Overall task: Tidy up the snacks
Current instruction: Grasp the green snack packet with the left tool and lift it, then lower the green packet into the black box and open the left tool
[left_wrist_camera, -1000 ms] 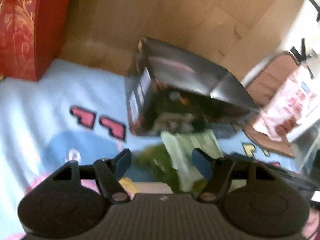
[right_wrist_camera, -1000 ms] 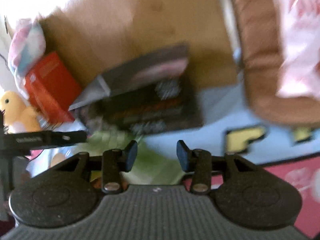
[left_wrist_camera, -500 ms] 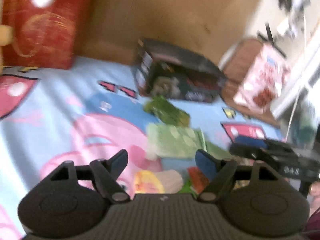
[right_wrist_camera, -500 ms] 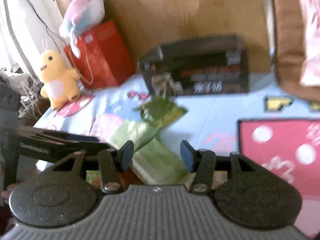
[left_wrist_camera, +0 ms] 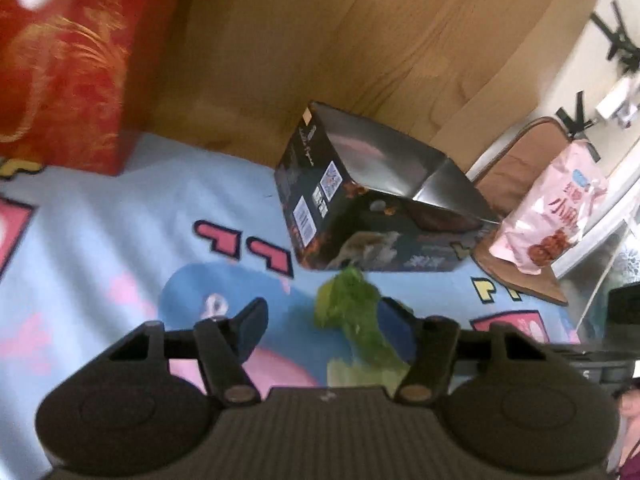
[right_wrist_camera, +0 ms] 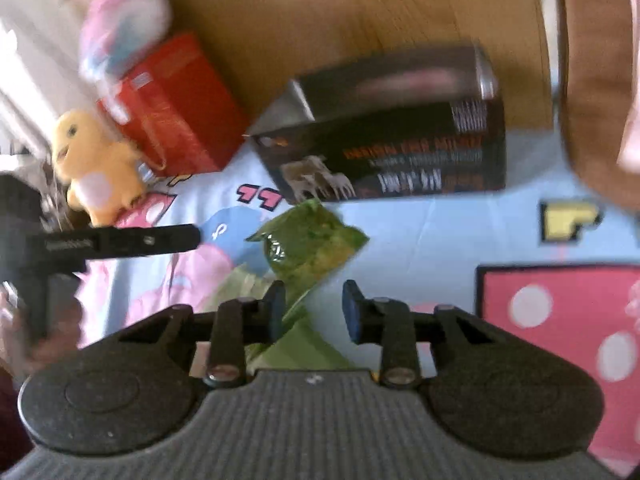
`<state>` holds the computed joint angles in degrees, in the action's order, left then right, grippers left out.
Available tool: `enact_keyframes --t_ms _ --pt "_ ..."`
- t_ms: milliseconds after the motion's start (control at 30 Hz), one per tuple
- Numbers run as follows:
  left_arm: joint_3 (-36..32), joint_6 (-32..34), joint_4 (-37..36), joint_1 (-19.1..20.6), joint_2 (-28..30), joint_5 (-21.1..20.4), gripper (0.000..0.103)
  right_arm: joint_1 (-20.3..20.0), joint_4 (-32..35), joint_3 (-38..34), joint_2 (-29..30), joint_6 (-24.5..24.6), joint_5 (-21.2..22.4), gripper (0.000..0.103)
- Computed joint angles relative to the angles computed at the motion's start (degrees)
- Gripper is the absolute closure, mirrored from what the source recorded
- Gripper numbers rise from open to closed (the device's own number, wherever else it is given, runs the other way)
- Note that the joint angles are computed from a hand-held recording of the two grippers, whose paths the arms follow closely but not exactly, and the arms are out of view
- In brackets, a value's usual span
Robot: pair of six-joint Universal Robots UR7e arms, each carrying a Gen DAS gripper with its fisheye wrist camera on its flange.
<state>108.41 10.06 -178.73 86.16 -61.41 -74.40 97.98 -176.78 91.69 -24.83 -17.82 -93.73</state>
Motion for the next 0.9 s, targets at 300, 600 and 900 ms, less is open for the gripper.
enact_keyframes --t_ms 300,600,900 --pt "-5.3 -3.6 8.2 3.2 4.0 -12.6 0.062 -3.5 5.0 -5.3 3.1 11.0 9.0 0.076" --pt "0.1 -4.1 4.4 0.2 -0.4 -12.1 0.080 -1.5 -3.4 -0.6 1.7 4.4 8.3 0.079" --pt "-8.4 2.4 0.1 -6.3 3.1 -1.8 0.063 1.8 -7.0 -8.2 1.8 1.1 9.0 0.073"
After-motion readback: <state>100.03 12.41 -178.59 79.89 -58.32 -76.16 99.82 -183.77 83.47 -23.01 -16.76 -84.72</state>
